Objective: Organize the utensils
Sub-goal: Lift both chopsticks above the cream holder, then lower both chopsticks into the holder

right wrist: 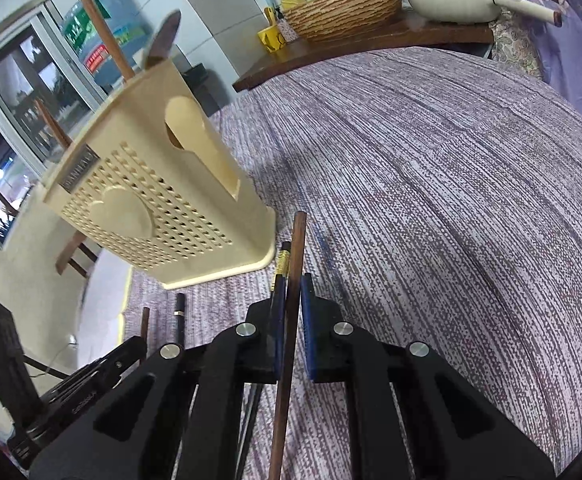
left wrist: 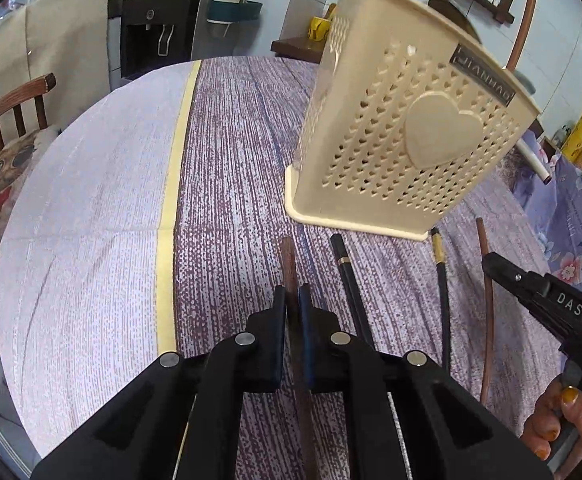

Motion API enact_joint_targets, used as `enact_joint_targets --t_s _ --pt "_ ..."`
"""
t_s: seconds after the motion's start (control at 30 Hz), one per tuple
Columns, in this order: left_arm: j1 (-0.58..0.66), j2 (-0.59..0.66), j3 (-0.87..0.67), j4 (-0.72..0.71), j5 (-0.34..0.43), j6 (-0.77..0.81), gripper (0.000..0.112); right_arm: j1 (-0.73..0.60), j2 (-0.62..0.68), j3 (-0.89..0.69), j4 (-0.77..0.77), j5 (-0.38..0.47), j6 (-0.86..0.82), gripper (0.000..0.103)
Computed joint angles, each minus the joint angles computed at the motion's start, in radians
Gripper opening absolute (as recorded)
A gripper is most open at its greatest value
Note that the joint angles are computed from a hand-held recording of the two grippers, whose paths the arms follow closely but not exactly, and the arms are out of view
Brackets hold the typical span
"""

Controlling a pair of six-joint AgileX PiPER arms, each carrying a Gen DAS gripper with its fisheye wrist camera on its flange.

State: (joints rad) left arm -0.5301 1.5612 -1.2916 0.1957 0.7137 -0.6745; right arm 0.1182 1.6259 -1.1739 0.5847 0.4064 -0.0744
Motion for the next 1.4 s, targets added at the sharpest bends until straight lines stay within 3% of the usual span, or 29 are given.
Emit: enact_joint_targets --t_s 0.13,0.27,0.53,0.87,1.4 --pt "0.013 -0.048 0.009 -0.028 -0.019 0.02 0.008 -0.023 -0.075 0.065 0.193 -0.03 -0.194 0.009" --pt "0.015 -0.09 0.004 -0.047 -0.035 0.038 0.007 -0.061 -0.152 0.106 0.418 0.003 -0.432 0.009" --pt "-0.031 -0.178 -0.032 0.007 -0.052 0.032 0.007 -0.088 -0.29 0.134 0.533 0.057 -0.617 0.009" --pt "-0.056 -0.265 -0.016 0.05 -0.078 0.049 0.007 -0.083 -0.378 0.113 0.449 0.099 -0.594 0.008" --pt "-0.027 -0.308 -0.037 0.008 -0.074 0.123 0.007 -0.037 -0.377 0.004 0.317 0.126 -0.511 0.008"
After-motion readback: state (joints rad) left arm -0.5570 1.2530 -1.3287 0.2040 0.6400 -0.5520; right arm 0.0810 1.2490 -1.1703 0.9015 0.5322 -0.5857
